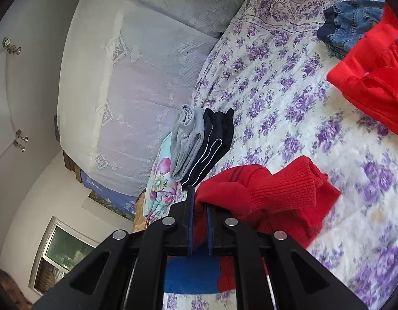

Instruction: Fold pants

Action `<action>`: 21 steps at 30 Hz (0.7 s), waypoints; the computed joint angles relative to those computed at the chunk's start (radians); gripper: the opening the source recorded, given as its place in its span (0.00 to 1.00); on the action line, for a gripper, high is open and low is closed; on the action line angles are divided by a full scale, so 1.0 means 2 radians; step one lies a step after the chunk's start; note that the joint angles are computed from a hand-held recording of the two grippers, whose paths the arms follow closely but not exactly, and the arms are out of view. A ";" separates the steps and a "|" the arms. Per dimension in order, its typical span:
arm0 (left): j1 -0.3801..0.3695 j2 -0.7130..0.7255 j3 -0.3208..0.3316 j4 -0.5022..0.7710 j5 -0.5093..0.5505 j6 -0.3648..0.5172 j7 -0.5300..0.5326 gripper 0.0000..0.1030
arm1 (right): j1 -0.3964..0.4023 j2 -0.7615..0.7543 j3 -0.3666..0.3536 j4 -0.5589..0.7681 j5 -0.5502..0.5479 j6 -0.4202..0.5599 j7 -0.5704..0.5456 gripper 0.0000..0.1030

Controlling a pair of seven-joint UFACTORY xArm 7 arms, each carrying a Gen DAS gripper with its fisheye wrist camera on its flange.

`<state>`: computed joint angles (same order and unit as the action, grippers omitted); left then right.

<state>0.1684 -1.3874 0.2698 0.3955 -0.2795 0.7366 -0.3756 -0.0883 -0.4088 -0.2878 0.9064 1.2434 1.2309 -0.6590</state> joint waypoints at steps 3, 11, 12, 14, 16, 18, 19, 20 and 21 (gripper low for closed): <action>-0.032 0.101 0.009 0.036 -0.007 -0.065 0.012 0.07 | 0.018 0.074 0.031 0.070 0.015 -0.036 0.022 0.08; -0.082 0.382 0.074 0.151 -0.073 -0.128 0.034 0.11 | 0.041 0.297 0.130 0.286 -0.067 -0.170 0.156 0.55; -0.086 0.388 0.084 0.148 -0.091 -0.121 0.042 0.11 | 0.036 0.293 0.137 0.275 -0.057 -0.180 0.146 0.55; -0.090 0.374 0.097 0.129 -0.119 -0.121 0.076 0.12 | 0.019 0.275 0.149 0.245 -0.041 -0.171 0.110 0.55; -0.058 0.346 0.078 0.105 -0.109 -0.116 0.093 0.21 | 0.007 0.250 0.150 0.213 -0.049 -0.161 0.088 0.55; -0.020 0.298 0.055 0.074 -0.097 -0.108 0.095 0.40 | -0.001 0.216 0.142 0.175 -0.054 -0.150 0.068 0.55; -0.004 0.272 0.049 0.061 -0.090 -0.100 0.094 0.50 | -0.004 0.199 0.134 0.157 -0.056 -0.143 0.059 0.55; 0.012 0.243 0.043 0.048 -0.082 -0.087 0.093 0.53 | -0.007 0.181 0.126 0.139 -0.055 -0.135 0.051 0.57; 0.027 0.213 0.038 0.038 -0.072 -0.068 0.090 0.53 | -0.009 0.163 0.117 0.121 -0.053 -0.125 0.043 0.60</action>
